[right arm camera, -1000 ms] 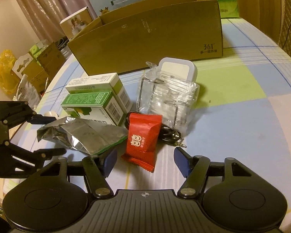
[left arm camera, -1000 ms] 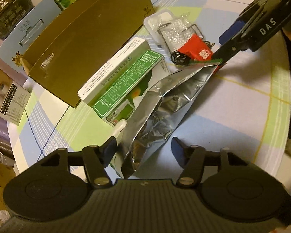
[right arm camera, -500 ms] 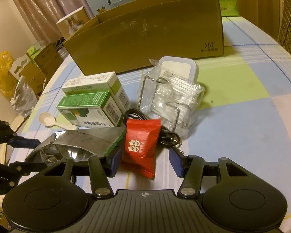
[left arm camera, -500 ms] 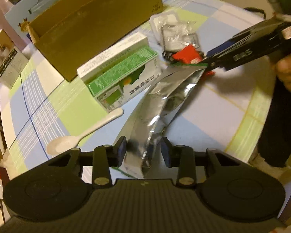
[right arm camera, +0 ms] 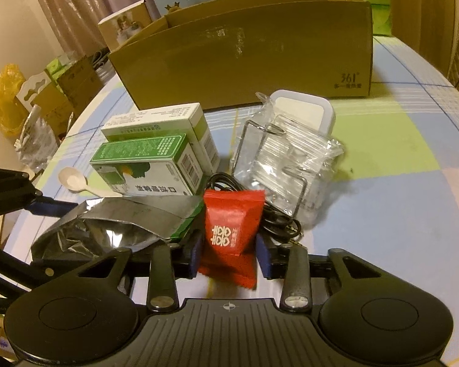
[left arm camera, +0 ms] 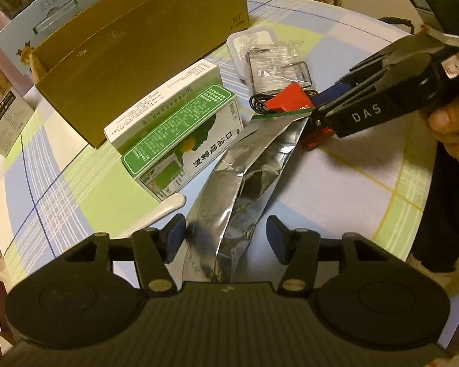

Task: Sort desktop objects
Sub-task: 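Grasp the silver foil bag with the left tool while the right tool approaches the red candy packet, then lift the silver foil bag with the left tool while the right tool grasps the red candy packet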

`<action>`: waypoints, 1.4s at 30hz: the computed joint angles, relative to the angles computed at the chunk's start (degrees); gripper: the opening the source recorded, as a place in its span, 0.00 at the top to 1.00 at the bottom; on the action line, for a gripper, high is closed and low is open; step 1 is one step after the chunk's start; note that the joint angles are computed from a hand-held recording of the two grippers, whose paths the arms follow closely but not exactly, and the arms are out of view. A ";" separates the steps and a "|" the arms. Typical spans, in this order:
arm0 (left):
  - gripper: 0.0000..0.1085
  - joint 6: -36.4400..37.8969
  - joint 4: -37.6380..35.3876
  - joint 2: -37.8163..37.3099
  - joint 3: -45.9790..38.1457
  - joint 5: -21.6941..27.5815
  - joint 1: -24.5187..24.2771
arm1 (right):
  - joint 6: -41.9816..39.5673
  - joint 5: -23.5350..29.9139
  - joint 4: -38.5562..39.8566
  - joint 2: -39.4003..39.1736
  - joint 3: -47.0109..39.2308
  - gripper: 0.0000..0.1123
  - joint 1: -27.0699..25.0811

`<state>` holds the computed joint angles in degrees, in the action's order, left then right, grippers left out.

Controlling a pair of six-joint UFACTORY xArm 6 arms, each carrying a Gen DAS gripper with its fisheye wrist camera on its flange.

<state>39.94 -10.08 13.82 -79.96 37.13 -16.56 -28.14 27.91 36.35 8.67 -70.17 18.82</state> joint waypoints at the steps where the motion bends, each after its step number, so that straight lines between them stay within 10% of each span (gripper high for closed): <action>1: 0.52 -1.21 0.50 -0.07 -0.05 0.38 -0.15 | 0.13 0.22 -0.35 -0.22 0.15 0.72 -0.20; 11: 0.50 -7.41 -1.38 -3.35 -0.53 10.79 -1.55 | 4.54 4.49 -10.04 -5.77 4.16 0.72 -2.41; 26: 0.34 -14.57 4.39 4.53 -8.35 10.67 -3.72 | 0.03 -0.22 -10.32 -5.53 6.22 0.69 -1.28; 42: 0.59 -23.34 4.66 5.87 -10.52 16.52 -2.66 | -2.70 -1.65 -9.44 -6.15 7.55 0.69 -0.70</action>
